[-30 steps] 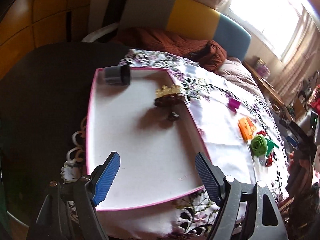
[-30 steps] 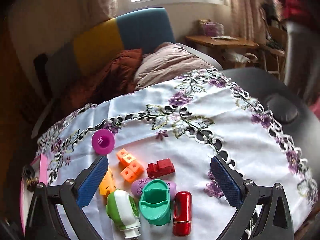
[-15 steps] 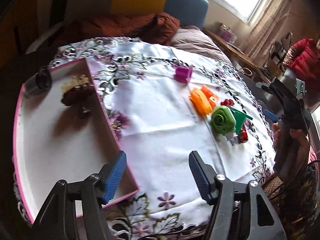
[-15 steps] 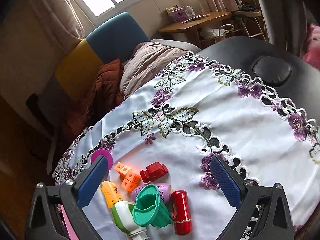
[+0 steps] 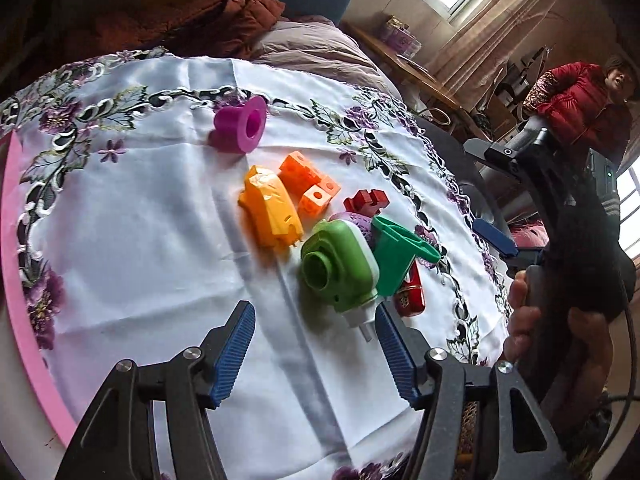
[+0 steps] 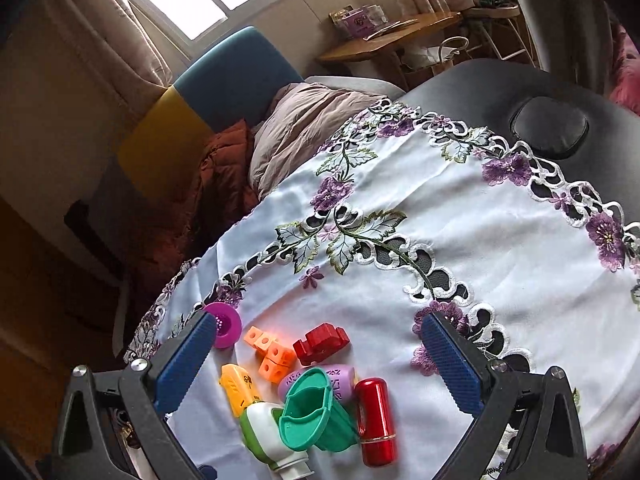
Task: Organize rigid objects
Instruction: 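Grasp the green-and-white bottle with the left tool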
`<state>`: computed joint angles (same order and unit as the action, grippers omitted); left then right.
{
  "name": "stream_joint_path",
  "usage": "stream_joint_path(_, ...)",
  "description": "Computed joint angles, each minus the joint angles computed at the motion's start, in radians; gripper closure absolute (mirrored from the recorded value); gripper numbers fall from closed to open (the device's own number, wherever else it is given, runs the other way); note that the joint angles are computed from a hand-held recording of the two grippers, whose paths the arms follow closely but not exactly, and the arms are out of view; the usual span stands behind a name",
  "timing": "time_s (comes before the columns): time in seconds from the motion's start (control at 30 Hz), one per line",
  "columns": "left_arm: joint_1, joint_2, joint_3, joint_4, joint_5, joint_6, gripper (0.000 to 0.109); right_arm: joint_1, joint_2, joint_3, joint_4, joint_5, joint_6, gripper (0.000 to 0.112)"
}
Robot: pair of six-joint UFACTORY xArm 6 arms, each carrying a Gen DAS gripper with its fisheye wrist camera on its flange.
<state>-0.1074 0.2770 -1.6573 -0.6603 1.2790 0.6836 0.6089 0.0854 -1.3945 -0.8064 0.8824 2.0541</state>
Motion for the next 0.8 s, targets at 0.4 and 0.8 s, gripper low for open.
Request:
stream_joint_path(0.4, -0.106, 0.091, -0.052, 0.049, -0.095, -0.102, 0.035, -0.012, -0.001, 0.01, -0.002, -0.041, -0.003, 0.01)
stream_joint_path(0.8, -0.04, 0.008, 0.08, 0.004, -0.123, 0.1, 0.055, -0.014, 0.033, -0.03, 0.027, -0.04, -0.098, 0.01)
